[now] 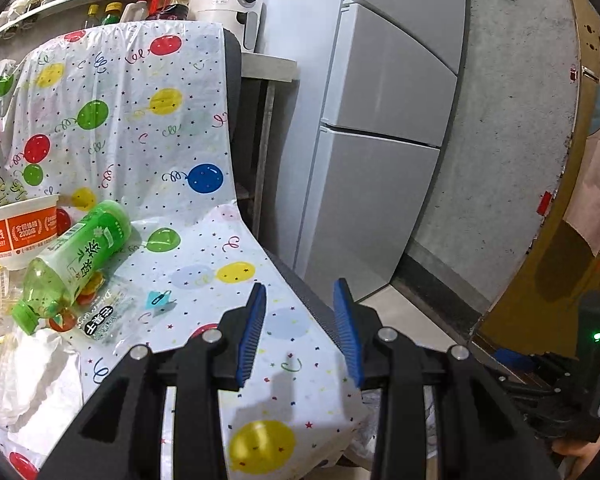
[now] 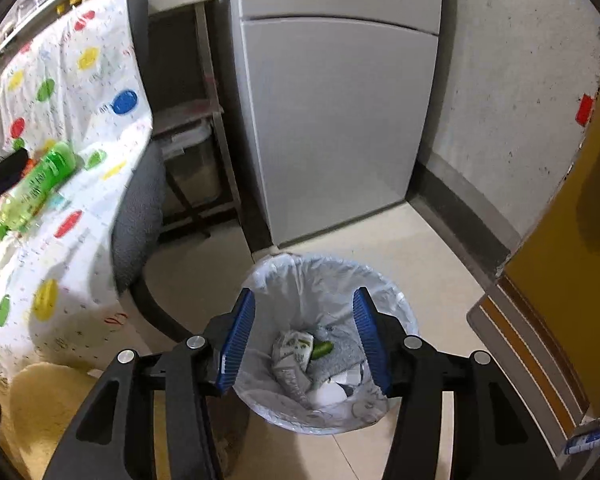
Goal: Collect trash
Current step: 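Open both tools to drop the carton and cloth into the bin, then move both tools back to the chair, right tool toward the noodle bowl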
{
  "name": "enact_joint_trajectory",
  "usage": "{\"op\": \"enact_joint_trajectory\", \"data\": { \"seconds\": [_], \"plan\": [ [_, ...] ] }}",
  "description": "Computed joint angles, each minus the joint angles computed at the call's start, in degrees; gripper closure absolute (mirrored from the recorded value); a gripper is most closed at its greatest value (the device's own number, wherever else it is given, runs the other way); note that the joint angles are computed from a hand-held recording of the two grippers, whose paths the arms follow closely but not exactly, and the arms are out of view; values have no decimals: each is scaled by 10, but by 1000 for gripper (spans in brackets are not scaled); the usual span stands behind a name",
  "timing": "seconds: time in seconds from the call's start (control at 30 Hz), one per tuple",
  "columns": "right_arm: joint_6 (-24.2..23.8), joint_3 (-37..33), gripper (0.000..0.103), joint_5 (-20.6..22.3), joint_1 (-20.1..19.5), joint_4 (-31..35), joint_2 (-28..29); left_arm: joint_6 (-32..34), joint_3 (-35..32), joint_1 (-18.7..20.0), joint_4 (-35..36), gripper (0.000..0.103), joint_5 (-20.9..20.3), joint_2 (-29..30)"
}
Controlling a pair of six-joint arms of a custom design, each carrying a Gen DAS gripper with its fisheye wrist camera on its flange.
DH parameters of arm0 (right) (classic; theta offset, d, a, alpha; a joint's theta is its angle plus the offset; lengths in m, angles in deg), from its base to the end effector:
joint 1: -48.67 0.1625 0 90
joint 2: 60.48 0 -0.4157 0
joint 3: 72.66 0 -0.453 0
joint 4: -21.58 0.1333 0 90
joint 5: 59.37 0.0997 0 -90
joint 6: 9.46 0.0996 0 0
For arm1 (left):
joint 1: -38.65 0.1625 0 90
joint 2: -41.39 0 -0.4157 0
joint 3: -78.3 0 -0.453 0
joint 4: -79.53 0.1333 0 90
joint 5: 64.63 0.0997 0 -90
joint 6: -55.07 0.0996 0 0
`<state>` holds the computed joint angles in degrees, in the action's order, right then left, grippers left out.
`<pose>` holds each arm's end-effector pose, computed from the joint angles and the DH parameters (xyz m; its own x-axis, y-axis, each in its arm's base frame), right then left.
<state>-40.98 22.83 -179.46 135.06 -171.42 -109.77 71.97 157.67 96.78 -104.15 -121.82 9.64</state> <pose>0.0384 -0.7152 0.1869 -0.7316 0.1177 0.6715 -0.4082 0.7132 -0.5698 -0.2572 -0.7683 0.0603 -0.7735 0.2789 -0.5691 0.6179 0.5312 -0.5797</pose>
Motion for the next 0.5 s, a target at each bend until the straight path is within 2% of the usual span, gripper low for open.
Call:
{"op": "enact_joint_trajectory", "data": {
  "seconds": [0.07, 0.17, 0.37, 0.5],
  "plan": [
    [-4, 7, 51, 8, 6, -10, -5, -3, 7, -1, 0, 69, 1, -8],
    [-15, 18, 51, 32, 26, -30, -13, -2, 28, -6, -2, 69, 26, -28],
    [-32, 20, 51, 88, 69, -49, -8, -7, 102, -7, -16, 69, 111, -104],
    [-36, 2, 51, 125, 101, -40, 19, -10, 162, 6, -44, 67, 176, -166]
  ]
}}
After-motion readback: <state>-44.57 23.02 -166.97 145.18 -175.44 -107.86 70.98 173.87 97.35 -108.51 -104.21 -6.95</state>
